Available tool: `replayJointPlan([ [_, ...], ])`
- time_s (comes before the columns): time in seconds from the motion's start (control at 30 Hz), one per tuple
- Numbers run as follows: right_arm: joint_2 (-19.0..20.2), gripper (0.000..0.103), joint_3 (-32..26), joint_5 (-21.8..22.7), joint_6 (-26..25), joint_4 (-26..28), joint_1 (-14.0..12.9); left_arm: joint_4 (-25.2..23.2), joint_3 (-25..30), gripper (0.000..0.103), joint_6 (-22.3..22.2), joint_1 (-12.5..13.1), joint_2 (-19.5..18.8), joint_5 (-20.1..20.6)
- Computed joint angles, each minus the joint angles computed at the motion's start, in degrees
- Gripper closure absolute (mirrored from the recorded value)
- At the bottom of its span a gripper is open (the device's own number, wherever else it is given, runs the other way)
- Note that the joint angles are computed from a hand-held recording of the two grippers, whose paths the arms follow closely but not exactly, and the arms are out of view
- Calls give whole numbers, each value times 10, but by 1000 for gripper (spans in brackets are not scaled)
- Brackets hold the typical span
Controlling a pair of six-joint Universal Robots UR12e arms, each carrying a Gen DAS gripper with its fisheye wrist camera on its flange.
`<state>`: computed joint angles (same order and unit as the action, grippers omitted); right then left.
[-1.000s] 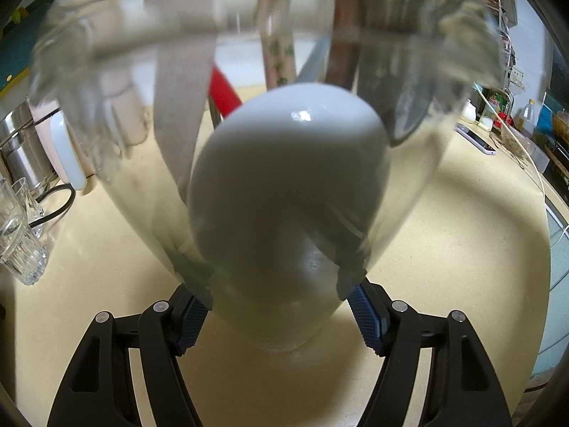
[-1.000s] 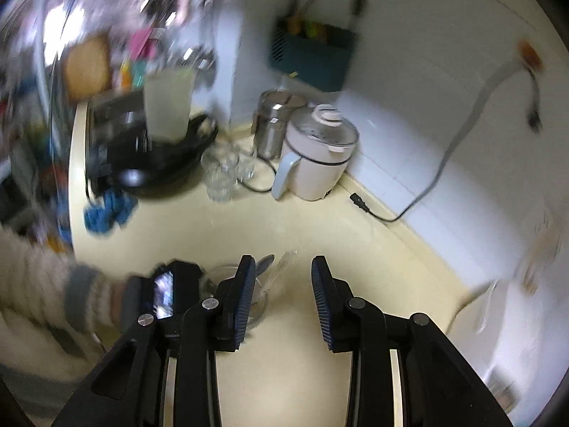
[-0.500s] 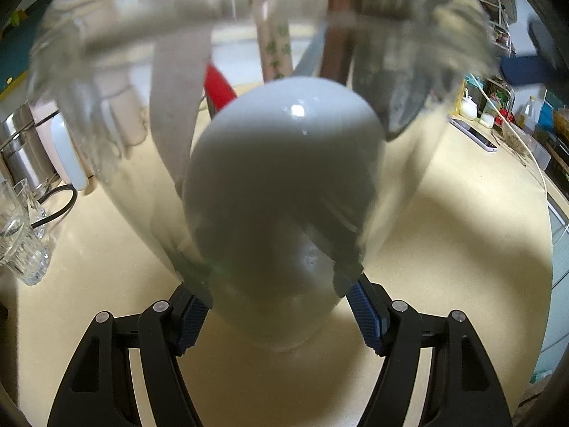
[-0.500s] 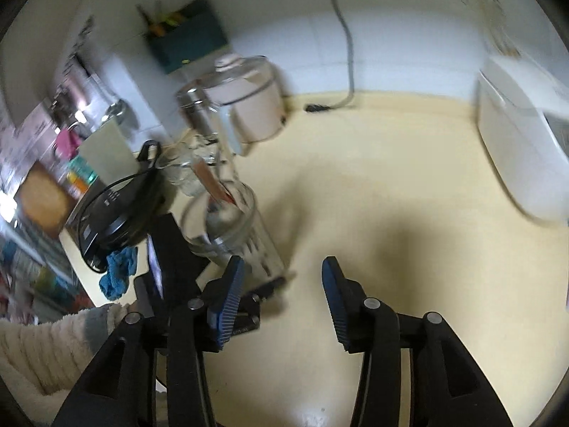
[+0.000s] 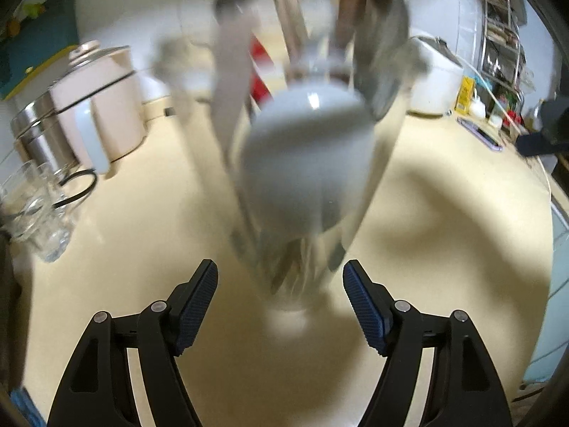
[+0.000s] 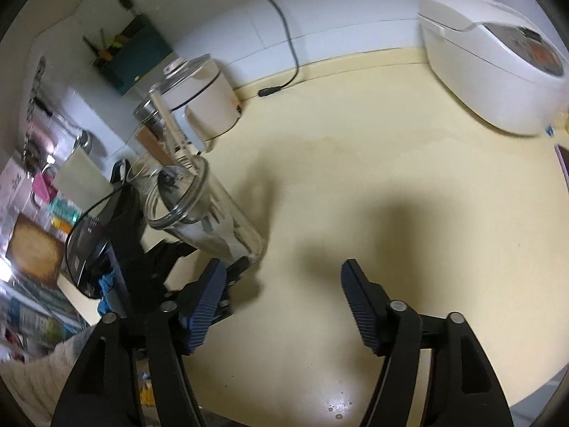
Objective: Organize utensils
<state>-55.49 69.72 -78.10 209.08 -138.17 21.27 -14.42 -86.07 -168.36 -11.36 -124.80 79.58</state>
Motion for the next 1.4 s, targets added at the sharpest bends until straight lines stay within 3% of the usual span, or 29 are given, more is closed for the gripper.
replayJointPlan([
  [0.07,-2,18,9,16,18,-12,-4,6,-12,24,-11,1,13,6],
  [0.2,-1,17,16,47,20,-25,-10,5,-25,22,-39,-4,39,31],
  [0.3,-3,17,20,67,6,-31,-12,-34,-26,22,-74,-18,61,86],
  [0.4,-5,17,14,47,-62,-11,-6,-77,-19,22,-116,-32,77,129],
  [0.5,-7,17,2,18,-102,24,0,-66,-24,22,-154,-45,91,160],
  [0.6,-13,17,7,17,-133,19,-1,-68,-18,22,-178,-62,96,203],
  [0.67,-16,17,7,16,-155,18,-1,-105,-7,22,-206,-75,98,244],
  [0.77,-24,17,14,-4,-179,3,1,-156,5,22,-250,-83,101,247],
  [0.9,-31,17,21,-38,-190,22,0,-193,6,22,-296,-93,106,250],
  [1.13,-47,17,44,-45,-199,20,-7,-197,7,22,-304,-114,102,286],
  [1.4,-58,17,62,-48,-205,25,-10,-207,18,22,-317,-120,94,290],
])
